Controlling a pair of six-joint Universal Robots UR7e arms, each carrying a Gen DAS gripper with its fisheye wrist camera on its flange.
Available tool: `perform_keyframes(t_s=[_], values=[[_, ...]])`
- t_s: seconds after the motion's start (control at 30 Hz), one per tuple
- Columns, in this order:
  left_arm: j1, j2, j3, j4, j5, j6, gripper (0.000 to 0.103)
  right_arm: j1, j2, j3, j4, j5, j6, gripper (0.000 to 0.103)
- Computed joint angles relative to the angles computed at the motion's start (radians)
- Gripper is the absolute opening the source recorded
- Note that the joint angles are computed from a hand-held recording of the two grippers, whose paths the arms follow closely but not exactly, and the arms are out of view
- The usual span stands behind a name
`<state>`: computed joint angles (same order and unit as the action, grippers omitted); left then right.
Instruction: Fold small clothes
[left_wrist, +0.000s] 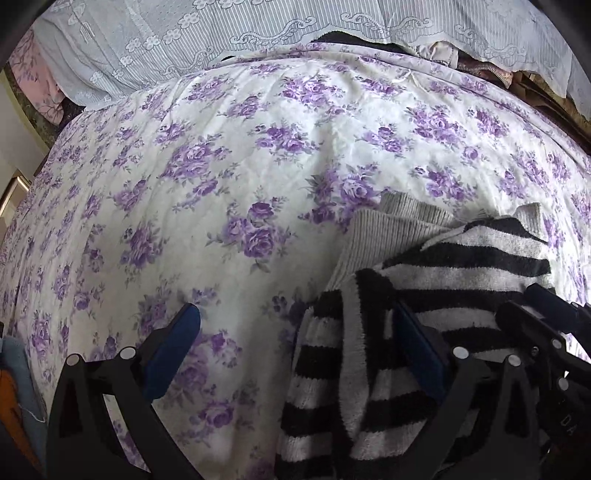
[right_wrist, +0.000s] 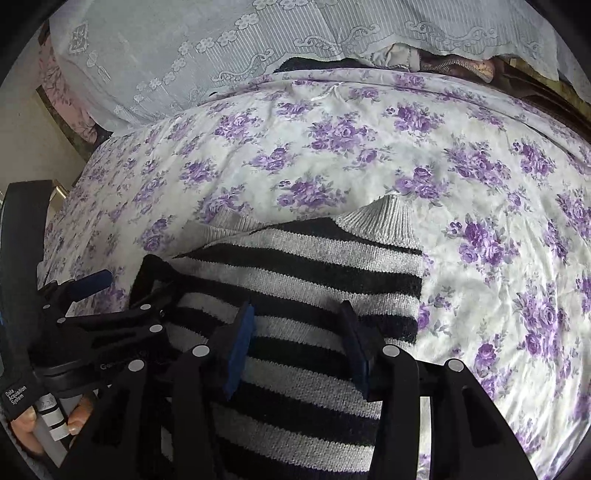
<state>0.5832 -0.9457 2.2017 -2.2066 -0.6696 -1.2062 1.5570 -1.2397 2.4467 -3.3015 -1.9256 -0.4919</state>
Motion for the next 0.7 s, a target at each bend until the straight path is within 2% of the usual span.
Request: perform_keyframes(t_s=[0.17, 0.47, 0.7], values=[[-0.044, -0.056, 0.037, 0.037, -0.040, -0.059, 0.099, 0.027, -0.088, 0.050, 0.026, -0.008, 0.043, 0.054], [-0.145, -0.140, 0.091, 0.156, -0.088, -0.191, 0.099, 0.023, -0.299, 0.168, 0.135, 0.020, 0.093, 0.054], [-0.184, -0.170, 0.133, 0.166, -0.132, -0.231, 0.099, 0.015, -0.409, 0.238, 0.194, 0.031, 0.092, 0.054]])
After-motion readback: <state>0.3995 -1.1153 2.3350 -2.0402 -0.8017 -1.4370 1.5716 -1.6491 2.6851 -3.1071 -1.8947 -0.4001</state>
